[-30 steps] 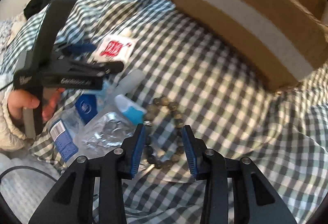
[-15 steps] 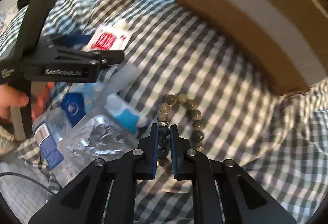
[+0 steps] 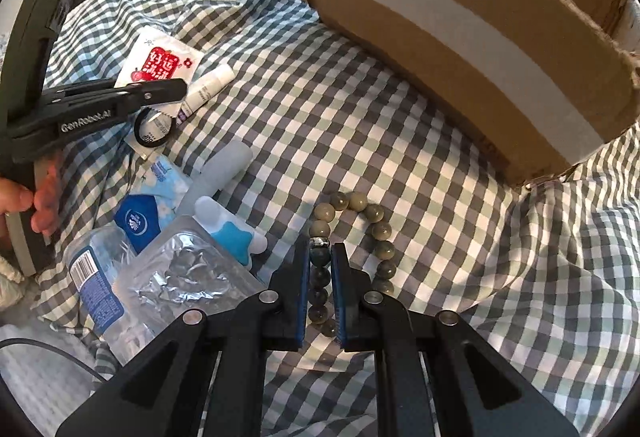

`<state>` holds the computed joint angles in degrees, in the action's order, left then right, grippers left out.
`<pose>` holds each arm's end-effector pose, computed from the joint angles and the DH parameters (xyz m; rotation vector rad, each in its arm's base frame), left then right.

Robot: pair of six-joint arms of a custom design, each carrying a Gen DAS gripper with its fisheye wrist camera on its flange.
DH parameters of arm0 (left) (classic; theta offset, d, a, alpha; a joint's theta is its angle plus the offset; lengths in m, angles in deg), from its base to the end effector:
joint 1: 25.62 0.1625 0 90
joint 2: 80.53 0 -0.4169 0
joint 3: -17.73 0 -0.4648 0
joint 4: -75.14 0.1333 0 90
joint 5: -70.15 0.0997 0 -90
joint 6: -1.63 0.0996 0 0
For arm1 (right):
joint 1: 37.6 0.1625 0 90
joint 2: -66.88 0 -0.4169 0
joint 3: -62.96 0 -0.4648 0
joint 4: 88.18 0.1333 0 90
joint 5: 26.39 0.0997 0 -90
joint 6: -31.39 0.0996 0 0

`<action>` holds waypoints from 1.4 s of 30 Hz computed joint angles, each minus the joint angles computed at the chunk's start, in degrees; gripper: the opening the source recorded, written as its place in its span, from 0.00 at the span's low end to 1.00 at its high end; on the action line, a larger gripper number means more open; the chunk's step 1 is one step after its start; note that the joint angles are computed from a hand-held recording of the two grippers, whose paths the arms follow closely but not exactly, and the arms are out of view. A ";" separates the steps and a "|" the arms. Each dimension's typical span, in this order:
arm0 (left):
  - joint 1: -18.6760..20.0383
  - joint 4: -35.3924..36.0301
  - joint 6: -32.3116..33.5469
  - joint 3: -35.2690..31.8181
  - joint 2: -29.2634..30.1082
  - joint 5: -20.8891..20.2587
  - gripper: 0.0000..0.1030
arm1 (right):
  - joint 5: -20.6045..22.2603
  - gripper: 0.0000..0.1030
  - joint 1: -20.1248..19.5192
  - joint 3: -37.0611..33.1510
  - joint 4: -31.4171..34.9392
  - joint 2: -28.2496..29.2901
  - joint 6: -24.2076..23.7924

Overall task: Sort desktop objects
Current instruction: 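Lift the sachet with the left tool while the right tool lifts the bracelet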

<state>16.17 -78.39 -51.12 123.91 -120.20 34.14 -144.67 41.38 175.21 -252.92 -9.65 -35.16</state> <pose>-0.3068 -0.5611 -0.0613 -0.0621 2.3561 -0.8871 -0.0315 -0.6124 0.2912 0.9019 -2.1599 0.2760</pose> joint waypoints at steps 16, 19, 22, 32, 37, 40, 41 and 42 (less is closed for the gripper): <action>-0.73 -5.01 -0.03 2.44 -1.65 2.60 0.04 | 0.39 0.09 -0.03 -0.11 0.00 0.14 -0.77; -1.34 -8.77 2.42 2.94 -1.60 3.25 0.04 | 1.16 0.09 0.13 0.06 -0.08 -0.44 -1.10; -1.80 -10.42 3.74 2.97 -1.79 3.63 0.04 | 2.52 0.09 0.53 0.34 0.59 -1.83 -1.01; -3.50 -10.31 5.87 1.75 -1.94 4.40 0.04 | 5.37 0.03 2.99 2.11 -0.77 -6.40 -2.81; -4.88 -9.86 6.98 1.18 -1.93 5.07 0.04 | 5.32 0.03 4.09 2.96 -0.48 -8.08 -4.40; -5.48 -9.84 6.92 1.14 -1.92 5.38 0.04 | 3.52 0.07 3.55 2.67 0.04 -6.66 -5.51; -5.50 -9.87 6.74 1.16 -1.89 5.17 0.04 | 2.28 0.10 3.23 2.12 0.49 -5.60 -5.49; -5.47 -9.86 6.50 1.18 -1.79 4.99 0.04 | 1.14 0.17 2.64 1.55 -0.21 -4.10 -5.36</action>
